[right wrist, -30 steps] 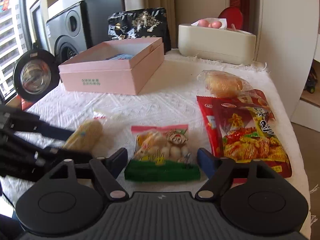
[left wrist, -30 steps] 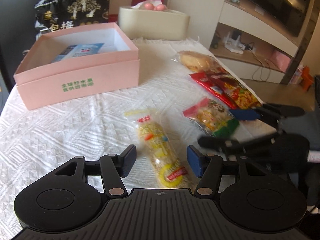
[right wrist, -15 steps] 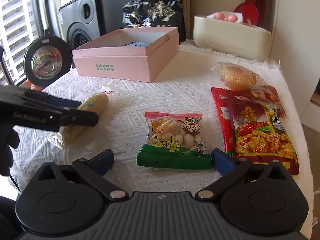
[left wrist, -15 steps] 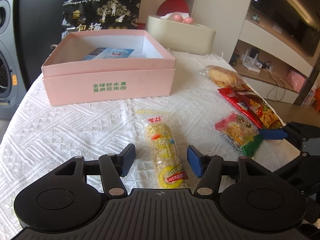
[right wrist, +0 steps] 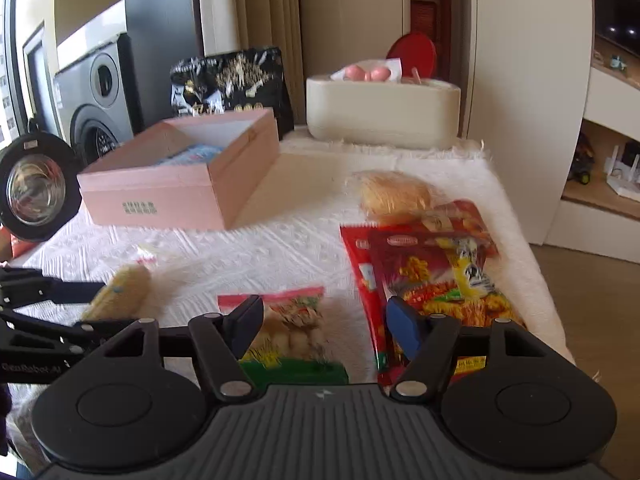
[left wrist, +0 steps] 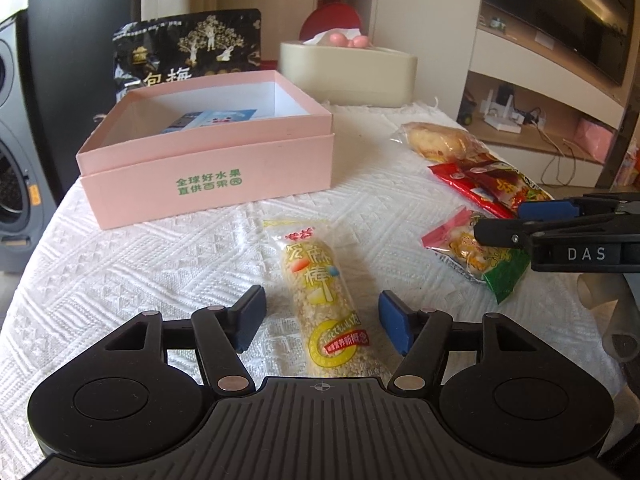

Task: Organize snacks
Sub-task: 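Grasp the yellow stick snack with left gripper while right holds the candy bag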

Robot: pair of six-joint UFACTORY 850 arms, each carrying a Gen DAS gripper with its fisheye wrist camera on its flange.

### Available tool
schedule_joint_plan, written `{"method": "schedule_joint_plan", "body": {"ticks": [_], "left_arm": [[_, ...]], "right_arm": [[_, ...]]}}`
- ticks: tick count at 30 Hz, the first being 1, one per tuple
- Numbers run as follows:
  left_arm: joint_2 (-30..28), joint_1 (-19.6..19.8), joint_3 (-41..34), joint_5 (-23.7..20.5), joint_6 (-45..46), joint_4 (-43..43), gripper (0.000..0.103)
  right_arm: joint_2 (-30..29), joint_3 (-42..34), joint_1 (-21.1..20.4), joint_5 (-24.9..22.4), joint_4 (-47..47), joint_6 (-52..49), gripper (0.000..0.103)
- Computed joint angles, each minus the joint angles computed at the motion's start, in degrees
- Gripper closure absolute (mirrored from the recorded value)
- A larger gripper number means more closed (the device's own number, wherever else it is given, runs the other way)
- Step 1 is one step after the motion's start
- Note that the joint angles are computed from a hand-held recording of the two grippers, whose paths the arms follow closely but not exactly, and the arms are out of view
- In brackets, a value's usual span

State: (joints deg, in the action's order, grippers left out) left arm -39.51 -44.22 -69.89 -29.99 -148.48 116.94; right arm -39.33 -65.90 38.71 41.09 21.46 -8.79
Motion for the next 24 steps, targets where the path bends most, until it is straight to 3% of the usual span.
{"method": "schedule_joint_plan", "body": {"ticks": [6,16,18,21,24], "left_arm": [[-0.08,-0.16,-0.45,0.35,2.28,-2.33,0.035],[0.44,0.22,-0.42,2.23,4.08,-3.54,0.035],[0.47,0.53,-1.18,3.59,6.24,-6.21,0.035],[0.17,0.92,-3.15,5.41,11.95,-13.74,0.037],[-0.67,0.86,-5.81,4.91,21.58,-25.21,0.045]], "right_arm": [[0.76,1.44,-0.26,1.32,-4.76,2.42,0.033],[-1.27,-2.33,0.04,-4.75,-5.83,2.08,0.032],[-1.16,-2.16,0.16,-4.84,-6.11,1.29,0.039],[-0.81,-1.66,0.62,-4.61,-5.63,-0.92,0.042],[-0.30,-0.83,0.99,-3.97,-5.95,-1.86,0.045]]}}
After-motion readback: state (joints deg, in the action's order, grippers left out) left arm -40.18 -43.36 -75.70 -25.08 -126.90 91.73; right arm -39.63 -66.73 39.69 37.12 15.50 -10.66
